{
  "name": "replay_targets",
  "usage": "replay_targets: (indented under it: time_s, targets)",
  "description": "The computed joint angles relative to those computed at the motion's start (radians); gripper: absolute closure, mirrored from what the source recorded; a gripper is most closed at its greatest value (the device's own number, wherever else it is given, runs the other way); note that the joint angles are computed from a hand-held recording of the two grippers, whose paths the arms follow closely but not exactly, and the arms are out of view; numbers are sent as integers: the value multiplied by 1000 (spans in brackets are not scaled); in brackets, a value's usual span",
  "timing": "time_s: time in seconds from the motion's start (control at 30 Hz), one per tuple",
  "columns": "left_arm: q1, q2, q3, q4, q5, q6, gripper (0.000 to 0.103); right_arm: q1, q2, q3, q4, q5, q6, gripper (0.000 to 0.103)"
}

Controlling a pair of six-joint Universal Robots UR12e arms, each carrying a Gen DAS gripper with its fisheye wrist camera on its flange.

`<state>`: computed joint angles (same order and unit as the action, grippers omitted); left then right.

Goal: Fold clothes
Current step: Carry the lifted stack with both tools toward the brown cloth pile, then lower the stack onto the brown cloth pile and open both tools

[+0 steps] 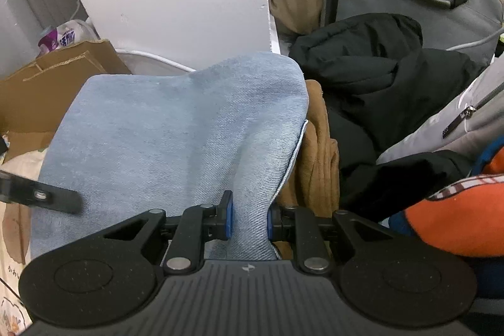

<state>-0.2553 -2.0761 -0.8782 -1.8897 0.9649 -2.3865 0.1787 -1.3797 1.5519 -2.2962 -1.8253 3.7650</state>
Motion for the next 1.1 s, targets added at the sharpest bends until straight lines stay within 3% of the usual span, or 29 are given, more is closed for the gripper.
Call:
replay_targets:
  time_s: [0.17,0.3,0.47,0.57,0.77,0.83,0.93,1.03,1.1]
  targets:
    - [-4,-15,84,-35,35,73,64,5,2,-1,-9,-10,11,83]
    - [-18,-15,104,-17,14,88,64,9,7,-3,-18,-23,41,83]
    - [-48,-1,58,35,54,94,67,16,9,0,-28,-45,57,83]
    - [-56,19,-14,123,86,115,69,21,11,-2,-29,-66,73,83]
    - [-49,36,-102,235,92,130,73,50,30,-20,-16,-161,8,71]
    - [-45,29,-99,239,92,128,76,56,29,-21,-17,-193,-1,58]
    - [-37,25,-103,250,82,112,80,70,27,-23,-14,-265,21,56]
    - [-35,27,-114,262,80,124,80,86,21,-11,-72,-315,8,56]
    - [-36,30,-123,280,88,126,80,91,12,15,-169,-296,-3,56]
